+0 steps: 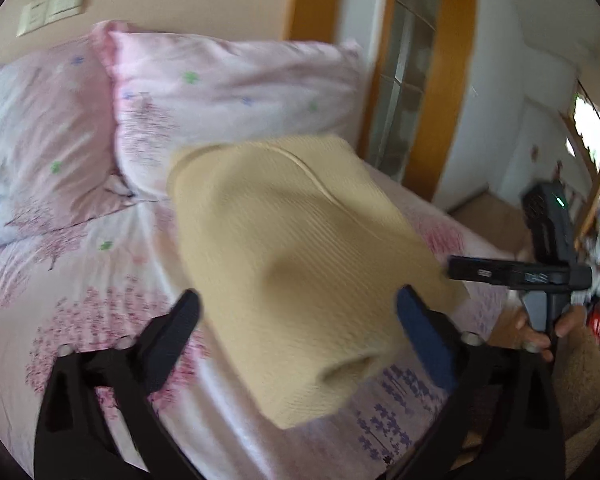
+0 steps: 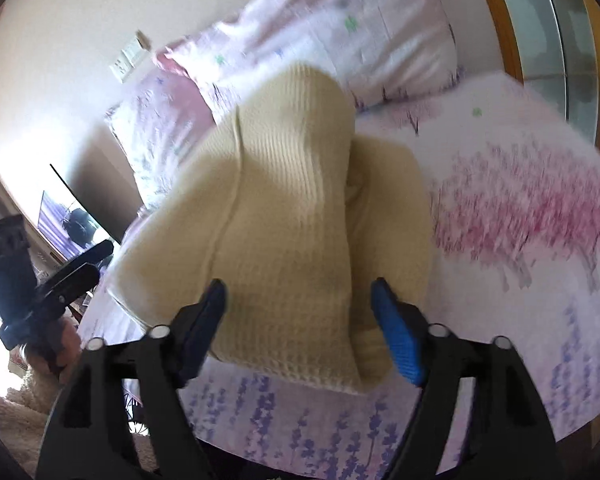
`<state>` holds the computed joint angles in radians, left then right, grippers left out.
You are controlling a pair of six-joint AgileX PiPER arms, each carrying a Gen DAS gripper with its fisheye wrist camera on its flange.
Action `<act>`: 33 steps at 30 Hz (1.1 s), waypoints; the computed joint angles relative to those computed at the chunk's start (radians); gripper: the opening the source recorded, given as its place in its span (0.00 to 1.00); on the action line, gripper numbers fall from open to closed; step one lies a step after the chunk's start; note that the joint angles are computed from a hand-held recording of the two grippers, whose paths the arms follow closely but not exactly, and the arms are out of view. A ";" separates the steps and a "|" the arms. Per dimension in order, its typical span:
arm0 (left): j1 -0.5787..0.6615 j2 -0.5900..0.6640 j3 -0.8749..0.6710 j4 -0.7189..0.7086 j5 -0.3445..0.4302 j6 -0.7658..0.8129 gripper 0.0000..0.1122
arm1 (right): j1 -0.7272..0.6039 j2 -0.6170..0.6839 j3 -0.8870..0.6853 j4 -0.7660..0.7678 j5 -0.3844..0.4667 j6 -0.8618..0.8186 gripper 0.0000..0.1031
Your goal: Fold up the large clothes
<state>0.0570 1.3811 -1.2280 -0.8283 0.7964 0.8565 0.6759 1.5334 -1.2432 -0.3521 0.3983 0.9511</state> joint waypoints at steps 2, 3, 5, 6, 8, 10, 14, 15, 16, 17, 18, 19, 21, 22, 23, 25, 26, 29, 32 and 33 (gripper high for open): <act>0.083 0.083 -0.114 -0.019 0.102 -0.054 0.90 | -0.026 0.001 -0.043 0.053 0.037 -0.060 0.98; 0.106 0.122 -0.163 -0.017 0.139 -0.090 0.90 | -0.051 0.011 -0.079 0.130 0.072 -0.128 0.98; 0.139 0.206 -0.262 -0.016 0.203 -0.152 0.90 | -0.111 0.073 -0.211 0.284 0.225 -0.234 0.98; 0.146 0.256 -0.320 0.004 0.227 -0.200 0.90 | -0.126 0.104 -0.268 0.308 0.285 -0.253 0.98; 0.137 0.329 -0.408 0.057 0.263 -0.287 0.90 | -0.154 0.177 -0.390 0.336 0.392 -0.291 0.98; 0.112 0.397 -0.488 0.123 0.281 -0.376 0.90 | -0.192 0.230 -0.463 0.412 0.419 -0.354 0.98; 0.052 0.443 -0.533 0.190 0.254 -0.415 0.90 | -0.293 0.349 -0.579 0.673 0.455 -0.520 0.98; 0.038 0.452 -0.543 0.199 0.252 -0.423 0.90 | -0.315 0.373 -0.596 0.729 0.466 -0.549 0.98; 0.031 0.463 -0.554 0.200 0.256 -0.427 0.90 | -0.345 0.410 -0.622 0.806 0.483 -0.589 0.98; 0.026 0.479 -0.575 0.195 0.271 -0.432 0.90 | -0.365 0.439 -0.643 0.852 0.495 -0.608 0.98; 0.023 0.501 -0.599 0.182 0.292 -0.439 0.90 | -0.380 0.457 -0.649 0.877 0.495 -0.609 0.98; 0.023 0.520 -0.621 0.170 0.311 -0.447 0.90 | -0.397 0.469 -0.642 0.924 0.485 -0.635 0.98; 0.029 0.548 -0.649 0.141 0.335 -0.454 0.90 | -0.415 0.475 -0.623 0.988 0.469 -0.691 0.98; 0.030 0.559 -0.659 0.135 0.337 -0.458 0.90 | -0.419 0.473 -0.609 1.007 0.456 -0.719 0.98; 0.029 0.567 -0.665 0.133 0.334 -0.459 0.90 | -0.421 0.473 -0.607 1.015 0.454 -0.735 0.98; 0.024 0.577 -0.670 0.129 0.328 -0.456 0.90 | -0.419 0.471 -0.611 0.996 0.452 -0.739 0.98; 0.022 0.575 -0.668 0.129 0.326 -0.456 0.90 | -0.420 0.466 -0.608 0.993 0.447 -0.744 0.98; 0.017 0.576 -0.664 0.126 0.314 -0.453 0.90 | -0.428 0.463 -0.603 1.021 0.445 -0.794 0.98; 0.014 0.574 -0.654 0.122 0.299 -0.442 0.90 | -0.442 0.480 -0.602 1.082 0.469 -0.844 0.98; 0.014 0.569 -0.644 0.119 0.292 -0.434 0.90 | -0.448 0.486 -0.593 1.118 0.470 -0.873 0.98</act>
